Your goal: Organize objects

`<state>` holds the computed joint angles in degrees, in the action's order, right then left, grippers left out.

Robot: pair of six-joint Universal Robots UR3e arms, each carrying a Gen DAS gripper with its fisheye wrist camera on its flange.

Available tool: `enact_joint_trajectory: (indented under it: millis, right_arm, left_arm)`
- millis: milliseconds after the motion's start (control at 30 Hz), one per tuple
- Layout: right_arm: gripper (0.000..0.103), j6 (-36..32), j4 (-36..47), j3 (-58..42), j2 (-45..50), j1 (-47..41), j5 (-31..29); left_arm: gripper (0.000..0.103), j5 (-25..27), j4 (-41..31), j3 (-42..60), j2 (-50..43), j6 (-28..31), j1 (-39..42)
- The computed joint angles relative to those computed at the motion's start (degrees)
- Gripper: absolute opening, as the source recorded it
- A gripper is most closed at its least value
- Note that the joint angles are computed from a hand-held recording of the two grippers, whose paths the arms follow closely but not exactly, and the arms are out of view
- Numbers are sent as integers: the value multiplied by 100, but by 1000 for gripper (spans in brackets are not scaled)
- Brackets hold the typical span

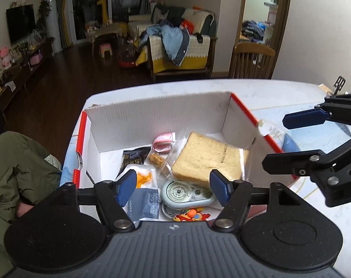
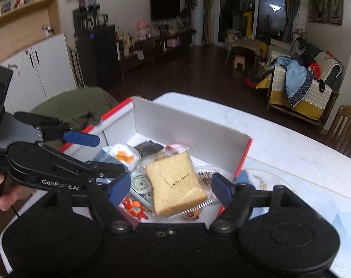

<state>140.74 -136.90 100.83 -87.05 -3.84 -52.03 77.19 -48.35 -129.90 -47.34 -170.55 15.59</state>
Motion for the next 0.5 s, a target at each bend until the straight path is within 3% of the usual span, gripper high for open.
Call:
enact_joint_trajectory:
  millis: [167, 300, 367, 500]
  right_arm:
    - [87, -186, 40, 604, -625, -470, 551]
    - [94, -422, 51, 1121, -1114, -821, 1015]
    - [102, -552, 168, 1325, -1346, -1021, 1248]
    - [102, -862, 641, 1539, -1770, -1391, 1598]
  left_arm:
    - [79, -251, -457, -26, 685, -81, 226]
    - [81, -379, -856, 30, 1124, -125, 346]
    - [91, -307, -861, 45, 1193, -249, 247]
    - [97, -441, -1118, 93, 1503, -376, 295]
